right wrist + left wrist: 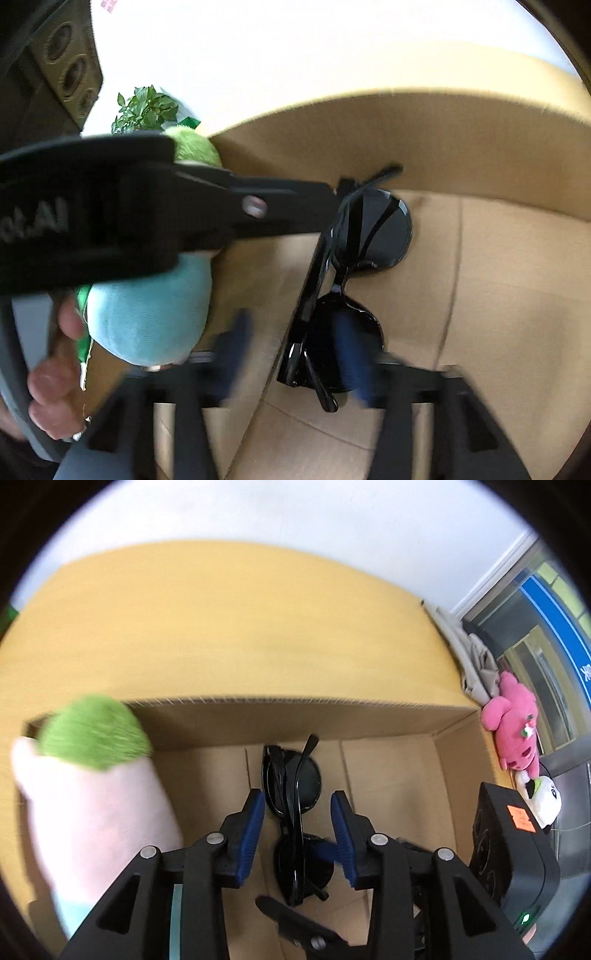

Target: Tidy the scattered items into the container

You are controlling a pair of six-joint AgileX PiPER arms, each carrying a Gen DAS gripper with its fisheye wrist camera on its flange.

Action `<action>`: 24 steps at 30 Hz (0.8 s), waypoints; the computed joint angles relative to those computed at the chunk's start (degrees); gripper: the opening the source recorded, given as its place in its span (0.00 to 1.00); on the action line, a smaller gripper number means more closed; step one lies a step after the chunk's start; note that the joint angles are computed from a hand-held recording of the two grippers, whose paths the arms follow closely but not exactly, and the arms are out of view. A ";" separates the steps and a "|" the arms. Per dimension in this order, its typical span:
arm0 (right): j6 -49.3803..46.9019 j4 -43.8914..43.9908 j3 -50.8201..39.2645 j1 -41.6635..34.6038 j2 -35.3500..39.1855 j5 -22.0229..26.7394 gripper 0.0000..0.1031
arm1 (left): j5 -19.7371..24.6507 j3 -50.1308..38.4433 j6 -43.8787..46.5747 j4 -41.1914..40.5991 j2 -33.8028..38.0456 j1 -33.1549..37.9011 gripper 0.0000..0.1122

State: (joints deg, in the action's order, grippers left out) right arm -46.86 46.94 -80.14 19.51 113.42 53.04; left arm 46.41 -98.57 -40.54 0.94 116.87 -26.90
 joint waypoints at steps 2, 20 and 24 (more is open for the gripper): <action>-0.75 0.04 2.06 -0.49 -3.84 -0.10 0.79 | -0.67 3.46 -1.42 2.85 -4.97 -1.38 0.33; -17.74 2.38 30.61 -14.14 -45.04 -6.37 1.00 | 15.36 33.43 -64.29 51.85 -31.72 -47.29 0.70; -16.77 -0.19 36.33 -12.67 -51.21 -9.45 1.00 | 15.77 36.66 -77.27 54.53 -29.67 -55.22 0.70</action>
